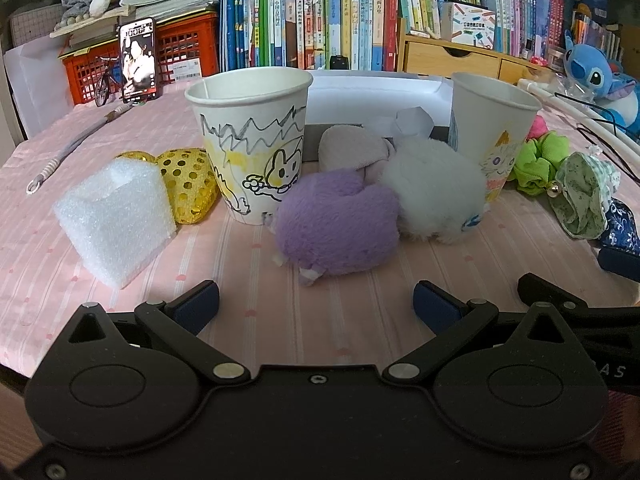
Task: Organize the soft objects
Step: 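Move the left tool to the purple plush while the right tool approaches the navy floral pouch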
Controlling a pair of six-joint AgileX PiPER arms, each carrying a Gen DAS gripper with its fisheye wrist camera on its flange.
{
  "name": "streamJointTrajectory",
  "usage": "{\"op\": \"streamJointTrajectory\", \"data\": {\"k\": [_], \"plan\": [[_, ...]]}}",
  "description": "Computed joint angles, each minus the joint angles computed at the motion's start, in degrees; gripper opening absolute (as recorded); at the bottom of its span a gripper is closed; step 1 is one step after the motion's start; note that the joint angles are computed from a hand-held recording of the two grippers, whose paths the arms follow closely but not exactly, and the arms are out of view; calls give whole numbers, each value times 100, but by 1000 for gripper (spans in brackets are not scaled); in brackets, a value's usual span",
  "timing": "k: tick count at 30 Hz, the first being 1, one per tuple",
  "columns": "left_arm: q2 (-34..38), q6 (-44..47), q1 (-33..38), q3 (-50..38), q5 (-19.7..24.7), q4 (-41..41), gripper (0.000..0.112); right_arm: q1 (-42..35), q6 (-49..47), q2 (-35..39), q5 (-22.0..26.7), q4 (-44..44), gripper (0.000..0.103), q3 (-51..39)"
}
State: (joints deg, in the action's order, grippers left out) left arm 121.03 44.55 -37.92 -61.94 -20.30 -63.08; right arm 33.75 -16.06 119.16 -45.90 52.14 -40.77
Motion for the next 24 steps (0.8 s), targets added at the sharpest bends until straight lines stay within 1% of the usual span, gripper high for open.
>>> {"op": "streamJointTrajectory", "data": {"k": [2,4,6,8,11,14,15,18,21,24], "plan": [[-34,71,28,-17,69,-106,103,-22,108,-44,-5,-123,103,62],[-75,-72,48,15,85,-4,103,-49,395,-107,-81,-400,103,199],[-136,-583,70,117,36,455,103,-46,736,-161,-284,-701,103,374],[-197,-1054,78,215,-57,920,103,-24,823,-218,-457,-771,103,478],[-283,-1483,4,383,-413,1394,103,2,836,-293,-740,-758,103,593],[-291,-1369,-142,406,-773,1349,103,-25,861,-393,-972,-721,103,711],[-286,-1305,-171,391,-817,1313,103,-37,843,-425,-1009,-668,103,739],[-253,-1179,-221,290,-791,1243,101,-86,766,-487,-1070,-533,103,790],[-195,-1328,-219,233,-822,1427,100,-160,658,-542,-1110,-412,103,826],[-67,-1132,-227,107,-801,1258,96,-232,622,-531,-1177,-284,103,857]]}}
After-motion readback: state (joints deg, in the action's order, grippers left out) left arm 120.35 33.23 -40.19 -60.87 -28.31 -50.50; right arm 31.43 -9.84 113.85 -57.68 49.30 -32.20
